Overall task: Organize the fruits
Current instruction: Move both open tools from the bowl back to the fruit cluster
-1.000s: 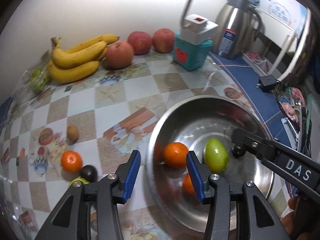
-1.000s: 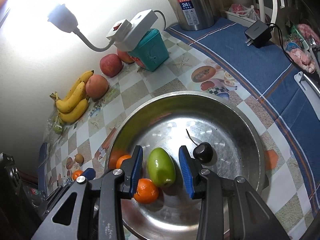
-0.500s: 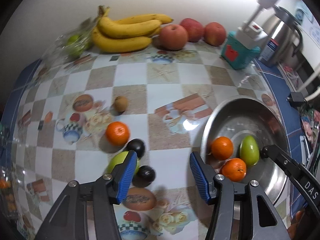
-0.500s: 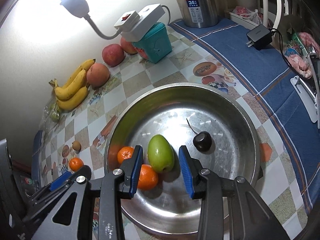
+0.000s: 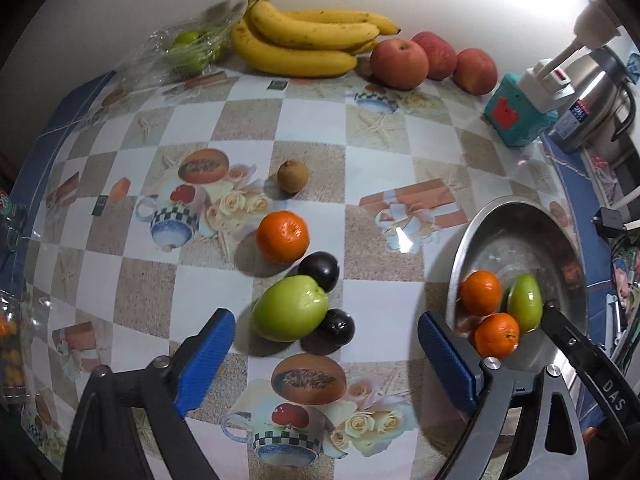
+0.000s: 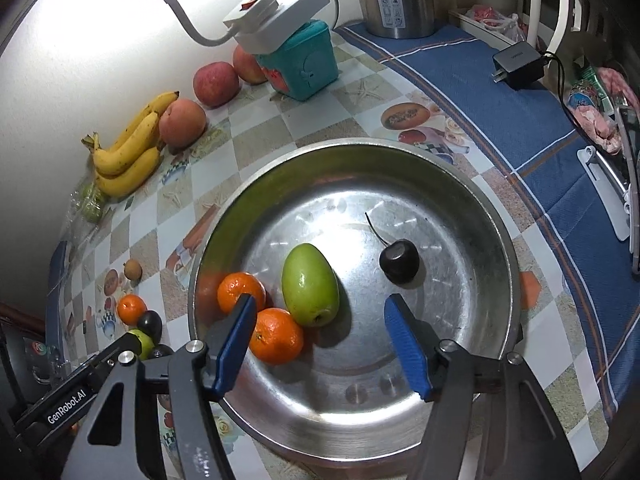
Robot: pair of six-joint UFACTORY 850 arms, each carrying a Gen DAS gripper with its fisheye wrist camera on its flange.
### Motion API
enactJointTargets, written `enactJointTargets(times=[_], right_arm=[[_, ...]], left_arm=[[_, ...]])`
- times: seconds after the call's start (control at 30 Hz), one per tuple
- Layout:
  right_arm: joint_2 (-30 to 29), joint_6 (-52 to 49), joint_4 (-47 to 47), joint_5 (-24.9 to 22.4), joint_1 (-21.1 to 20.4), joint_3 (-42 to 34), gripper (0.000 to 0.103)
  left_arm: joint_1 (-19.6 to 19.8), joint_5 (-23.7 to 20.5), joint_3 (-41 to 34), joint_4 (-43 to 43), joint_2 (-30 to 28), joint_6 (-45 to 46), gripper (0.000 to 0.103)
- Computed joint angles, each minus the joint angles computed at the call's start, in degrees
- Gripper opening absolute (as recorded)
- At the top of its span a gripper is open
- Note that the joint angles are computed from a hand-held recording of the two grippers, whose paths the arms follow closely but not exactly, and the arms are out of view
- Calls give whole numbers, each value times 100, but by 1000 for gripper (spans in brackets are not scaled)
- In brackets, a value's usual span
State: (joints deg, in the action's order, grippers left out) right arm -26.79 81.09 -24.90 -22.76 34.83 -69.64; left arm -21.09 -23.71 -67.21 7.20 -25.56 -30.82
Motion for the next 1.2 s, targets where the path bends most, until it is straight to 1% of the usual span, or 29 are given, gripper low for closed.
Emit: enactJointTargets(times=[0.03, 0.07, 0.1, 0.23, 0.4, 0.47, 0.5, 0.53, 0.67, 0.73, 0.9, 1.03, 1.2], right_arm=[[-15, -42, 38, -25, 1, -13, 71], [-36, -89, 80, -65, 2, -32, 73], [-47, -97, 90, -92, 7, -40, 79], [-65, -64, 43, -114, 20, -55, 81], [-87, -79, 14, -121, 29, -70, 83], [-93, -65, -18, -115, 34, -72, 86], [-94, -32, -61, -110, 41, -70, 93], [-92, -1, -93, -104, 46, -65, 98], [-85, 94, -199, -62, 50, -46, 100], [-76, 157, -270, -54, 52, -40, 103], [-42, 518, -678, -54, 83, -18, 103], [-32, 533, -675, -25, 78, -7, 103], [-69, 364, -603, -176, 97, -60, 103]], left_arm=[[0, -22, -5, -7, -16, -5, 97], [7, -35, -5, -59, -33, 11, 102], [21, -34, 1, -146, -41, 56, 103], [69, -77, 10, -437, -79, 180, 103], [90, -64, 50, -269, -73, -84, 103], [100, -45, 66, -266, -68, -121, 103], [104, -42, 75, -253, -63, -149, 103], [108, -41, 78, -249, -63, -160, 103], [108, -45, 85, -164, -59, -259, 103], [106, -46, 89, -131, -55, -296, 103], [83, -4, 111, 21, -14, -393, 103], [66, 11, 117, -33, 19, -227, 103], [38, -39, 96, 58, 39, -147, 103]])
